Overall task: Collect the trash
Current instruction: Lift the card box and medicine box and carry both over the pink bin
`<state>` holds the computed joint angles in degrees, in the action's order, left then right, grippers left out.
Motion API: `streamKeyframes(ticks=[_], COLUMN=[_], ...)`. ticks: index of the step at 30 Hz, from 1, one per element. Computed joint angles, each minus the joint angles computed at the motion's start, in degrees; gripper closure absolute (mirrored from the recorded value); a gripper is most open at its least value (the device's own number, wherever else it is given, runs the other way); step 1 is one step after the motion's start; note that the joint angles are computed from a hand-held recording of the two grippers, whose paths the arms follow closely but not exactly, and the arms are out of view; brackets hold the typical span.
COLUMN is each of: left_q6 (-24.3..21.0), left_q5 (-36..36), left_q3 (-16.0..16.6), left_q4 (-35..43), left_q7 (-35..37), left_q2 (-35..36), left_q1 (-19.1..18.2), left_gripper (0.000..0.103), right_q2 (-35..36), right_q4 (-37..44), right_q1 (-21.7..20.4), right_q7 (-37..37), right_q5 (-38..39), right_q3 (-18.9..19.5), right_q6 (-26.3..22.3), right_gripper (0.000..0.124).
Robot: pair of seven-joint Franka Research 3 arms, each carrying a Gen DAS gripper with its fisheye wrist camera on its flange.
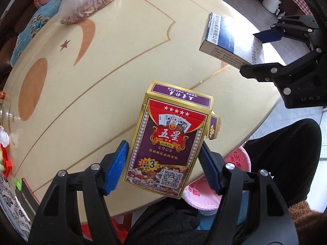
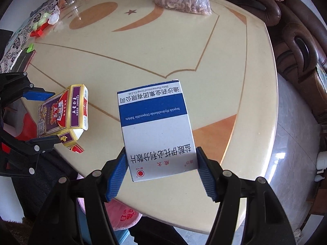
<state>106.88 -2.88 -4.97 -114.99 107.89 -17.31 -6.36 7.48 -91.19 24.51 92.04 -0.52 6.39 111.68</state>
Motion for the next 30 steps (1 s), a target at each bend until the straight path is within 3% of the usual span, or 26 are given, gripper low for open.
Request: streamKeyframes(ticks=[11,30], left_q6=[0.2,-0.5], left_q5=[1.1,2.2], left_q3=[0.5,1.3], left_q4=[-3.6,-11.0], left_q7=[-0.6,-0.1], left_q2=[-7.4,-19.1], left_q1=[-0.7,-4.4], left_gripper=[0.036,0.036], right_q2=[-4.8,-20.0], right_q4=[-1.6,-13.2], right_q1=[1.4,1.7], right_q7=[2.1,4.5], right_q5=[-1.3,-1.3], right_q3=[1.9,6.0], right_q6=[0.3,0.9], right_gripper=[0.060,0.060])
